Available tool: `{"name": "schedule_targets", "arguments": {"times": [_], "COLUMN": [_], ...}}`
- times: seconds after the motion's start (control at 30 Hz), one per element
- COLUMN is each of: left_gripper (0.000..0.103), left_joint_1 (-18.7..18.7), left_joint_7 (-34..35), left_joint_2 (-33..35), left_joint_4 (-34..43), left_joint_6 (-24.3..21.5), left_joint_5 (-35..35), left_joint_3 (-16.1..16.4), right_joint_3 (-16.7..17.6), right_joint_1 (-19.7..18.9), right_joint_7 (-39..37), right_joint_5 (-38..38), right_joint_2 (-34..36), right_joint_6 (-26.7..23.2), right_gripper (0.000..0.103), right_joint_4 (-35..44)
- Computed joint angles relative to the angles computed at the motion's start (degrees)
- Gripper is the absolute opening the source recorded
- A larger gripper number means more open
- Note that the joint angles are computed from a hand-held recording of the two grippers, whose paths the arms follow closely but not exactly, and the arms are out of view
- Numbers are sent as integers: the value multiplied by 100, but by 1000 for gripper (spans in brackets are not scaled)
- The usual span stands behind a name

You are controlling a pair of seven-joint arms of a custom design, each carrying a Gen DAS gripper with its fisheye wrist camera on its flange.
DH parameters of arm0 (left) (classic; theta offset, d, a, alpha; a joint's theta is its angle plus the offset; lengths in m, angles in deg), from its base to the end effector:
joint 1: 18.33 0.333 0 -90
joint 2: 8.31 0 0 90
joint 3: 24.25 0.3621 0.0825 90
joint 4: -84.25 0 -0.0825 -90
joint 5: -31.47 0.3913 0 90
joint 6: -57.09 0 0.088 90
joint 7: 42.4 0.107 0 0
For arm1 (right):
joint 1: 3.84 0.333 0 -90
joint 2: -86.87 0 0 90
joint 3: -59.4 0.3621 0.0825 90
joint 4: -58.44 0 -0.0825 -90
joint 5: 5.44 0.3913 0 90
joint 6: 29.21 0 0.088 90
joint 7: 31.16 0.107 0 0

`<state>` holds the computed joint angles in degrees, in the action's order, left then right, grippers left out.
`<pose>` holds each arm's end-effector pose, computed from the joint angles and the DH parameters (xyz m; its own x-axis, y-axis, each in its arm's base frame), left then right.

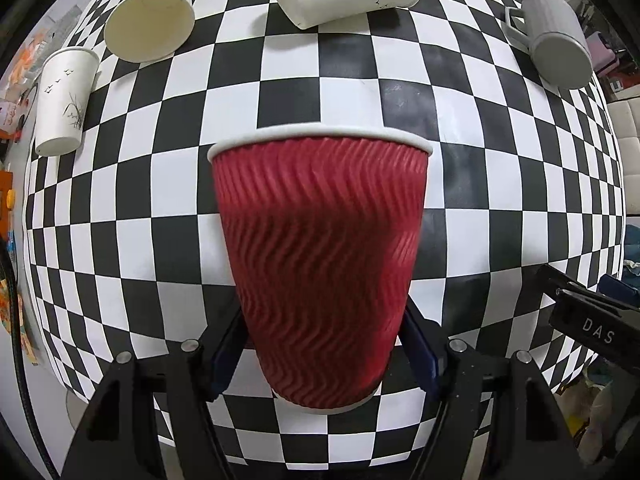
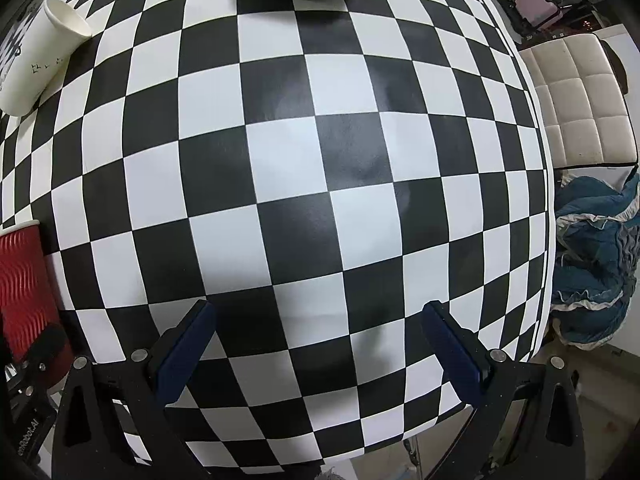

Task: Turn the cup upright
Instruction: 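Lift the red cup with the left gripper and rotate it rim-up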

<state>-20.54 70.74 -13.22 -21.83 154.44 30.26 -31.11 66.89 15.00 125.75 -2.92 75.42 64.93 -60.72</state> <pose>0.5246 -0.0882 0.5930 -0.5282 -0.8483 0.0361 -0.8464 0.5295 0.0577 0.4154 0.2151 0.5383 -0.6376 -0.7409 0.2110 -0.7383 0.6659 0.1073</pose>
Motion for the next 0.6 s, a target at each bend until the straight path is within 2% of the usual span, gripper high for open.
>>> {"name": "schedule_targets", "arguments": {"times": [0.2,0.3,0.33,0.4,0.5,0.6], "left_gripper": [71,90,93,94,103,103], "left_joint_1": [77,128,140,177,243,318], "left_joint_7": [129,153,175,231,269,238], "left_joint_2": [51,47,64,95,142,172], "left_joint_4": [78,100,121,181,305,556], "left_joint_6": [-119,-144,-134,-119,-37,-72], "left_joint_5": [-140,-36,-36,-98,-235,-449], "left_joint_3": [76,96,101,129,172,221], "right_joint_3": [20,24,25,30,41,55], "right_joint_1": [52,73,80,87,103,122], "right_joint_7": [93,144,160,209,267,344], "right_joint_5": [-28,-57,-60,-72,-100,-143], "right_joint_2": [232,262,238,249,251,301], "right_joint_6": [-167,-214,-213,-235,-252,-306], "right_gripper": [103,103,103,103,103,103], "right_joint_4": [336,419,402,462,517,666]}}
